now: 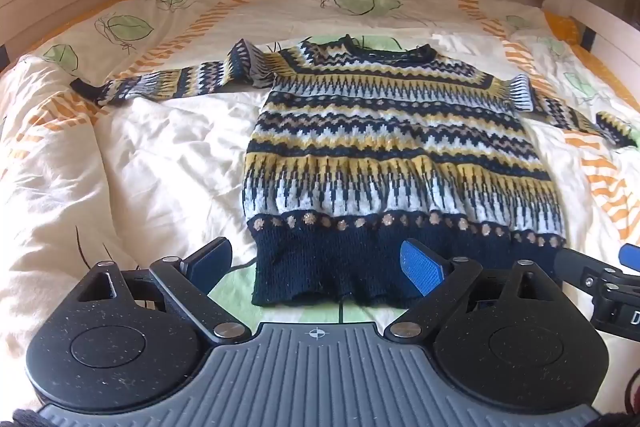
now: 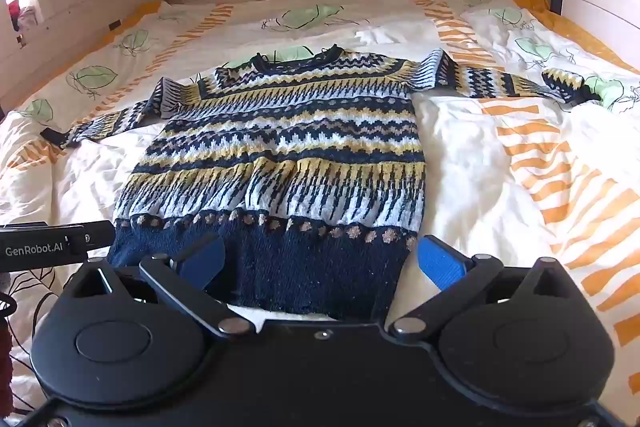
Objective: Fold small clothes
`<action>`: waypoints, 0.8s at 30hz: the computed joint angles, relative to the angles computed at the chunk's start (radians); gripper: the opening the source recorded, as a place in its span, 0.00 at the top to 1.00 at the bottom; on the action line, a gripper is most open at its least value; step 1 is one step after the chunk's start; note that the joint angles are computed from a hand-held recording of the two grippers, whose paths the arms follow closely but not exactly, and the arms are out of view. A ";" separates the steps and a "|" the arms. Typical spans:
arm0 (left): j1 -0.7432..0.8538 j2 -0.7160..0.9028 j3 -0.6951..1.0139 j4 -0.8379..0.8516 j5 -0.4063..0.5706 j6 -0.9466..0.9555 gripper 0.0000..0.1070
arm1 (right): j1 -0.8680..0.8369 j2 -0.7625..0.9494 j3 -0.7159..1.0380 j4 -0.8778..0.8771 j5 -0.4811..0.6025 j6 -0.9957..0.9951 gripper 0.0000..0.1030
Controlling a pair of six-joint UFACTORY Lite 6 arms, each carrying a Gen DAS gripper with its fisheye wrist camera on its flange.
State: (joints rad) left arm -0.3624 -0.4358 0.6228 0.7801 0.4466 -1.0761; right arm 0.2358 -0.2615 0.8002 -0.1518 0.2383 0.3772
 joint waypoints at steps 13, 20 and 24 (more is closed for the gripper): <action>0.012 0.020 0.005 -0.051 0.009 0.049 0.14 | -0.010 0.039 0.016 0.109 0.012 -0.095 0.01; 0.009 0.035 0.016 -0.039 0.019 0.044 0.14 | -0.019 0.041 0.015 0.150 0.011 -0.139 0.01; 0.009 0.036 0.017 -0.041 0.019 0.047 0.14 | -0.018 0.043 0.015 0.145 0.010 -0.134 0.01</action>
State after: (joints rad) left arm -0.3535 -0.4000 0.6398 0.7386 0.4660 -1.0288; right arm 0.2176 -0.2185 0.8148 -0.0067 0.2479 0.2431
